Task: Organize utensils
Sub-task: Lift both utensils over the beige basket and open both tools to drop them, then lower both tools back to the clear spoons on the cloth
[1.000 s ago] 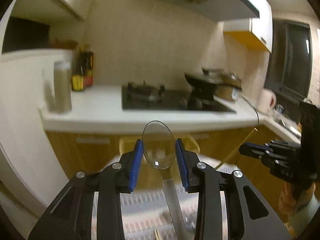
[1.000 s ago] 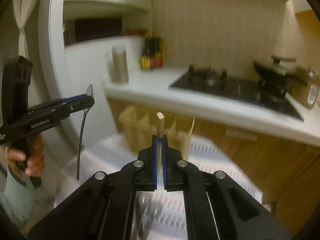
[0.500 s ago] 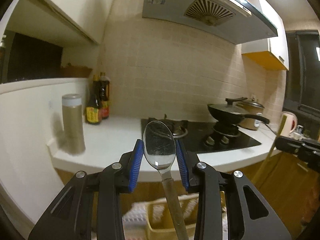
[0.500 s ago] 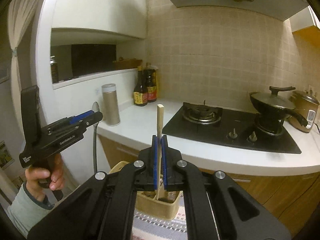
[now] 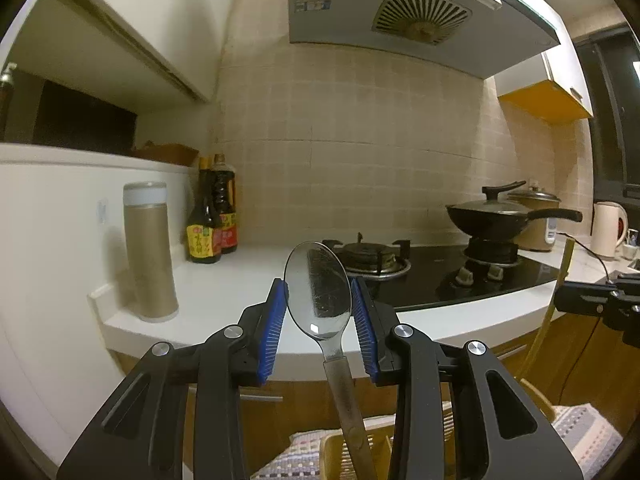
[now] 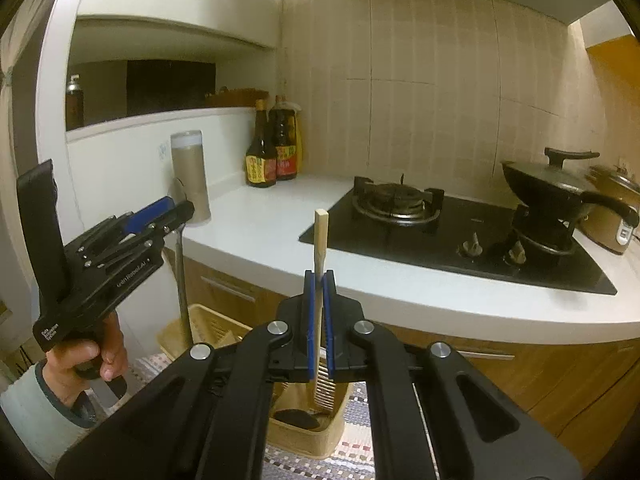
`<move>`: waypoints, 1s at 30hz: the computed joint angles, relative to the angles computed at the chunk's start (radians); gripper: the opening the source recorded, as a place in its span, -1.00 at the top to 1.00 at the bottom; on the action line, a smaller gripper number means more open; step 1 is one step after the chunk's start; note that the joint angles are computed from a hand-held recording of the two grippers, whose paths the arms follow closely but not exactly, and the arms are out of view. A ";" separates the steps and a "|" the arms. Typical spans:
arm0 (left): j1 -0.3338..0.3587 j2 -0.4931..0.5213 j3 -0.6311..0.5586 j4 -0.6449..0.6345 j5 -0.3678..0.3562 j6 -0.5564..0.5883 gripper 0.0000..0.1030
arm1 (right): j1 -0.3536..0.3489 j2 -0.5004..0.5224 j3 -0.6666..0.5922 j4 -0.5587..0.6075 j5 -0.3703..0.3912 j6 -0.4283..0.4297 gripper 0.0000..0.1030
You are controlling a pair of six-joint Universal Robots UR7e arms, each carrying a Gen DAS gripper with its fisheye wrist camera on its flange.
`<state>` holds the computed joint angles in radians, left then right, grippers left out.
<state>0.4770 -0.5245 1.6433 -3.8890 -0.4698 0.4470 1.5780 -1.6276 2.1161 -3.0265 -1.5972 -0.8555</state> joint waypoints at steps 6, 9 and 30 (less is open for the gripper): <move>0.016 -0.008 0.042 0.024 -0.036 -0.062 0.36 | -0.037 -0.008 0.004 0.070 0.018 0.007 0.94; 0.021 -0.049 0.098 0.105 -0.076 -0.167 0.28 | -0.050 -0.026 -0.002 0.130 0.030 0.020 0.88; -0.102 -0.404 0.427 0.834 -0.223 -0.864 0.04 | -0.051 -0.210 0.020 0.650 -0.220 0.181 -0.15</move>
